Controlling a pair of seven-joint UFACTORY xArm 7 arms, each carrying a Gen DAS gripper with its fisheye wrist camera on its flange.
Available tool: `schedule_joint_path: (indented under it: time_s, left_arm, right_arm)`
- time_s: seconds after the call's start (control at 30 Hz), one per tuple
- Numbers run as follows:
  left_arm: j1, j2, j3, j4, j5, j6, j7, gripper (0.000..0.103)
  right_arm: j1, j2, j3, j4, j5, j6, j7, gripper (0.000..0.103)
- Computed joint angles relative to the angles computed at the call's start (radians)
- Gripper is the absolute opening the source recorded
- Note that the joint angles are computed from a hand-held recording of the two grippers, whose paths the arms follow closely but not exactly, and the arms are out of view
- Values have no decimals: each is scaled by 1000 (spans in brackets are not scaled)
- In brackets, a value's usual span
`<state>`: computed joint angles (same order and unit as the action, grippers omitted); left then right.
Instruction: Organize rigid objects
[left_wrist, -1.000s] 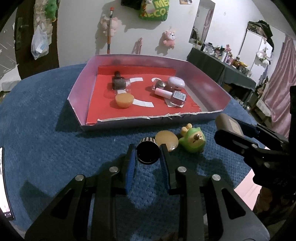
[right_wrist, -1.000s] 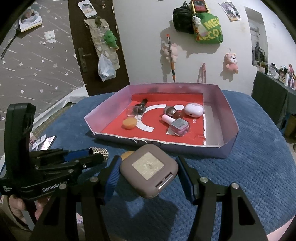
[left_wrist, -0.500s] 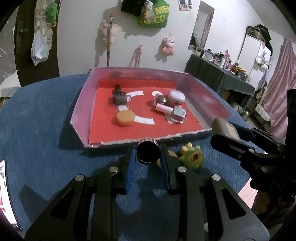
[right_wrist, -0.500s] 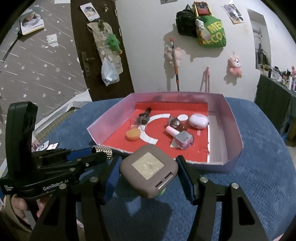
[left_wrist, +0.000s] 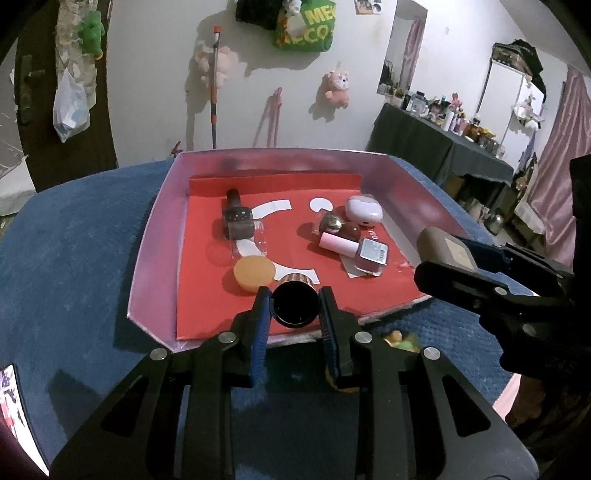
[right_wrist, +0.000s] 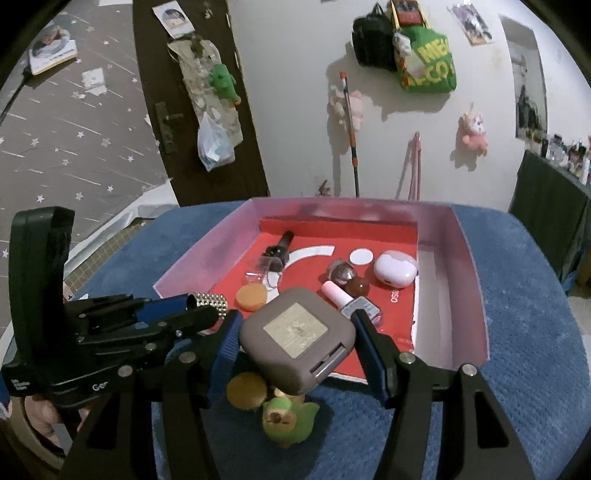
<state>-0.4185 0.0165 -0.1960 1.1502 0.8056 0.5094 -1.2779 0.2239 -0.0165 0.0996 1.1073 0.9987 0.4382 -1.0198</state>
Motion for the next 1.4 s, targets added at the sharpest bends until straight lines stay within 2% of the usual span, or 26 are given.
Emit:
schedule_joint_path:
  time_s: [0.17, 0.47, 0.67, 0.97, 1.23, 1.4]
  left_arm:
    - [14, 34, 17, 14, -108, -42, 89, 24]
    - [14, 87, 42, 27, -288, -61, 231, 24]
    - [10, 101, 59, 29, -337, -70, 267, 24]
    - [2, 123, 78, 50, -322, -68, 266, 24]
    - [1, 130, 90, 57, -298, -70, 244, 24]
    - [-13, 122, 105, 59, -192, -26, 149, 24]
  right_arm:
    - [-25, 81, 2, 83, -117, 70, 120, 63]
    - [-67, 203, 37, 200, -298, 157, 282, 63]
    - [-79, 254, 54, 243, -380, 190, 350, 63]
    - [-93, 299, 69, 280, -437, 211, 413, 63]
    - [-90, 312, 72, 283, -477, 159, 451, 63]
    - [-81, 320, 70, 278, -516, 101, 495, 63]
